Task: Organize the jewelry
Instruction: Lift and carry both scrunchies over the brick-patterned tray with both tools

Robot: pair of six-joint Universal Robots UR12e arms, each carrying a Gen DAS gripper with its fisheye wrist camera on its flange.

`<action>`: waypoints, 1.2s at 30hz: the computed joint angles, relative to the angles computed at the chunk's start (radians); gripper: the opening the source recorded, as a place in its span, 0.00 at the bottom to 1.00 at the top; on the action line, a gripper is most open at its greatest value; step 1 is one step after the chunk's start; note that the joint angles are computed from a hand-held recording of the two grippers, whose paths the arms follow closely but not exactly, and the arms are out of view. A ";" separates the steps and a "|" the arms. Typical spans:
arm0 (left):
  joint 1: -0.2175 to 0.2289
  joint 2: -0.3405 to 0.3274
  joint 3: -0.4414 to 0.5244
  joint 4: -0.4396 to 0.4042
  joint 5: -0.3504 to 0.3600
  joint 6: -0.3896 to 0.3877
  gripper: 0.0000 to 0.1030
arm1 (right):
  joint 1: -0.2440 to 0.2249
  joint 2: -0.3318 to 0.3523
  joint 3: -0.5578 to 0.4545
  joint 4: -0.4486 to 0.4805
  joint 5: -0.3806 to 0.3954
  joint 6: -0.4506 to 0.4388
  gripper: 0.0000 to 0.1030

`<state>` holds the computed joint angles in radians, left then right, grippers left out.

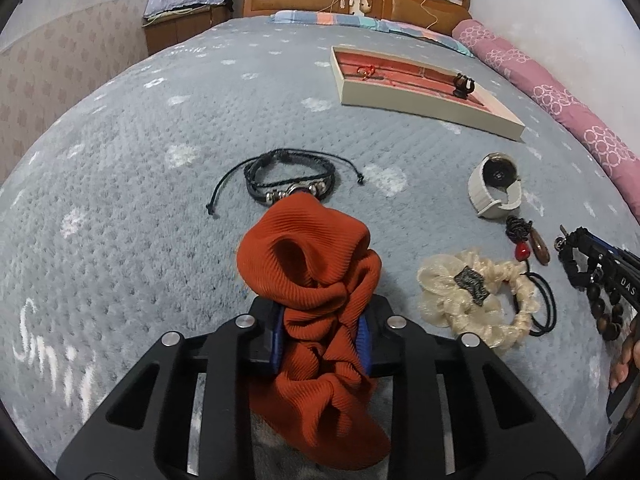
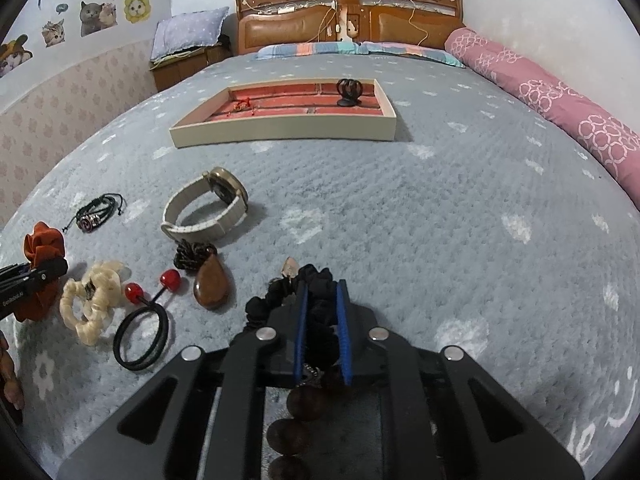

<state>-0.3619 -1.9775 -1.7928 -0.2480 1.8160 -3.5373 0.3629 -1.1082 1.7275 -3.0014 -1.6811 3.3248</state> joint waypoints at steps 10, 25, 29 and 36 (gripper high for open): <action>0.011 -0.002 0.033 0.026 -0.017 0.018 0.25 | -0.008 0.003 -0.028 -0.015 0.004 -0.012 0.14; 0.026 -0.078 0.187 0.022 -0.022 0.088 0.25 | -0.022 0.059 -0.166 0.007 0.002 -0.034 0.14; 0.032 -0.112 0.253 0.018 -0.036 0.113 0.25 | -0.025 0.091 -0.232 0.021 0.000 -0.050 0.14; 0.042 -0.189 0.393 -0.010 -0.060 0.141 0.25 | -0.034 0.165 -0.378 0.061 0.005 -0.060 0.13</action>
